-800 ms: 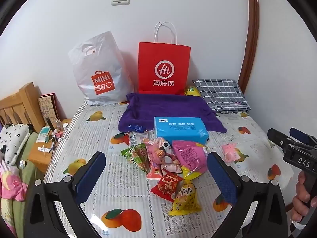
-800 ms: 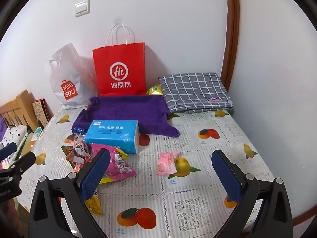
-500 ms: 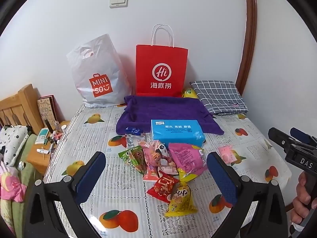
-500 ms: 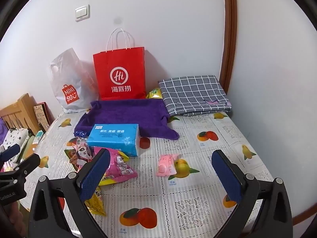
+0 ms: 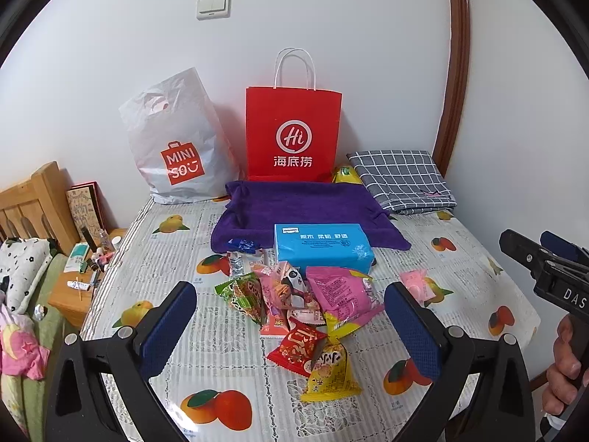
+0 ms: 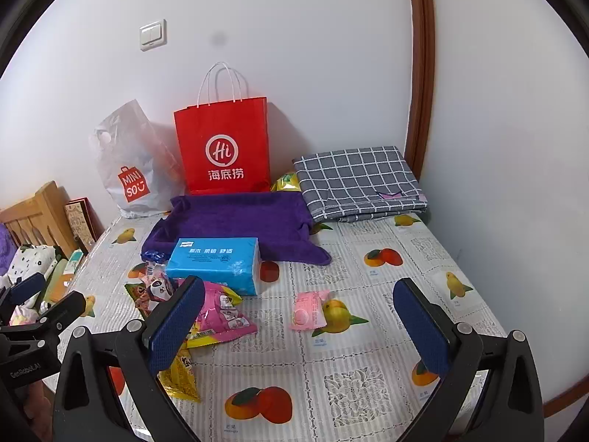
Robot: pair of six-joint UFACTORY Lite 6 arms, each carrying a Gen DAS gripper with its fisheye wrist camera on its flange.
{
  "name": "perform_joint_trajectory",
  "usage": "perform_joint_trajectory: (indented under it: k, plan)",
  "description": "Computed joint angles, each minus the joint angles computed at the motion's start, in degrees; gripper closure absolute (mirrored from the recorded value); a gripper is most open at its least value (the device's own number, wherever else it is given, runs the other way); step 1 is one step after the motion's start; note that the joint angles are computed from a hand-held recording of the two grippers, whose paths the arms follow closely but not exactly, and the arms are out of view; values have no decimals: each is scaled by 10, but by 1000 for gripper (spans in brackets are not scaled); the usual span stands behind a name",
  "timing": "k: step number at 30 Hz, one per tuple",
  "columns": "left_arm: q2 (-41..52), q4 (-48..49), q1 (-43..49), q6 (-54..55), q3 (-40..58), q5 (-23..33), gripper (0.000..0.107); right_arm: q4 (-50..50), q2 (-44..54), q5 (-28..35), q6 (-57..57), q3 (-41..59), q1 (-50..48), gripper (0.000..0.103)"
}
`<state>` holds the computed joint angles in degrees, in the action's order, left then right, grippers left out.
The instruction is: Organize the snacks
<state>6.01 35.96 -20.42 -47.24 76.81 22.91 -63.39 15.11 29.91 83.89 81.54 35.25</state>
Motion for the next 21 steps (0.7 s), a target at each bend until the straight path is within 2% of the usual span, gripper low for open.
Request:
perform_joint_trajectory:
  k: [9, 21]
  plan:
    - [-12, 26, -6, -29, -17, -5, 4, -12, -9, -8, 17, -14, 0, 2]
    - [-11, 15, -5, -20, -17, -3, 4, -13, -7, -10, 21, -14, 4, 2]
